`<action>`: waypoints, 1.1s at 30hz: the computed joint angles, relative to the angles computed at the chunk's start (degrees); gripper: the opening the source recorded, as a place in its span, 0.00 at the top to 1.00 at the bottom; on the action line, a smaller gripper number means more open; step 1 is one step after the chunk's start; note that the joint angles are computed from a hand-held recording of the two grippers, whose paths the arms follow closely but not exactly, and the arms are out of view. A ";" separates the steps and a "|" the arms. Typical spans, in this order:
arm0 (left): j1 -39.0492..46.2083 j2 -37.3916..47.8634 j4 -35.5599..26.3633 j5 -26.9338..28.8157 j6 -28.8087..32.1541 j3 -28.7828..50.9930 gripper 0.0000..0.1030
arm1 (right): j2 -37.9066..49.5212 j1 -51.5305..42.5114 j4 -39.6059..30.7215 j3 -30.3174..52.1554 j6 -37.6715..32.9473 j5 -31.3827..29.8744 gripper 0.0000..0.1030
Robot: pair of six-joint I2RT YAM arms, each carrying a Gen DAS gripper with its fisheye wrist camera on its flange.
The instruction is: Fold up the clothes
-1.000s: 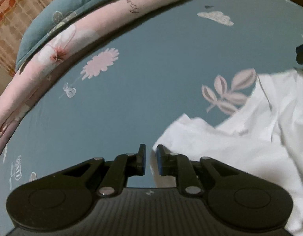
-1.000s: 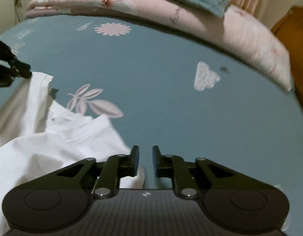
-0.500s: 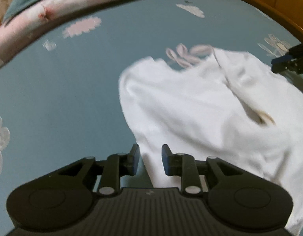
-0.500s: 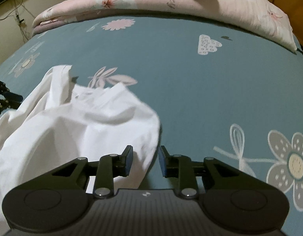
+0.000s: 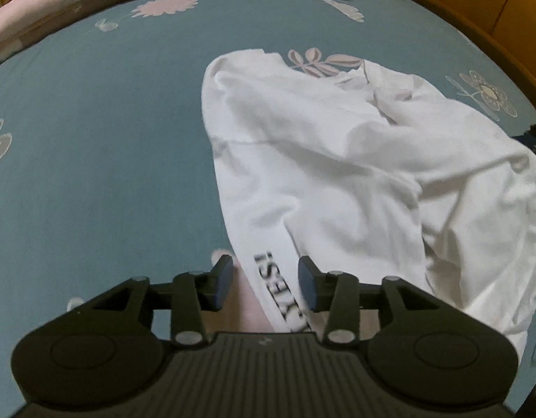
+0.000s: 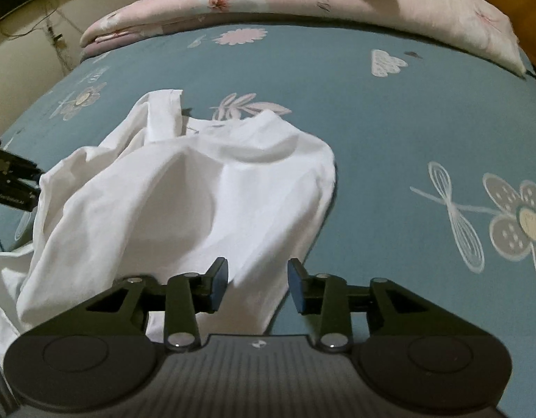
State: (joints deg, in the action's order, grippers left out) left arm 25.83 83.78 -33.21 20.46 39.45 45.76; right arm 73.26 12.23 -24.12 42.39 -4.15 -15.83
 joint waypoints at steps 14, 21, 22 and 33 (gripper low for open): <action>5.04 -1.81 -1.69 4.04 -3.79 -4.18 0.50 | -23.78 2.79 -7.86 -13.18 7.19 -1.54 0.56; 3.93 2.38 3.26 7.32 -12.03 -3.14 0.64 | -28.80 10.92 -10.92 -14.51 9.97 4.78 0.56; 4.12 2.02 3.30 7.57 -11.98 -3.57 0.69 | -29.21 11.17 -11.21 -14.43 10.04 4.94 0.56; 7.34 -1.33 3.47 10.36 -13.02 -6.90 0.98 | -30.62 11.62 -10.57 -14.67 10.62 4.41 0.56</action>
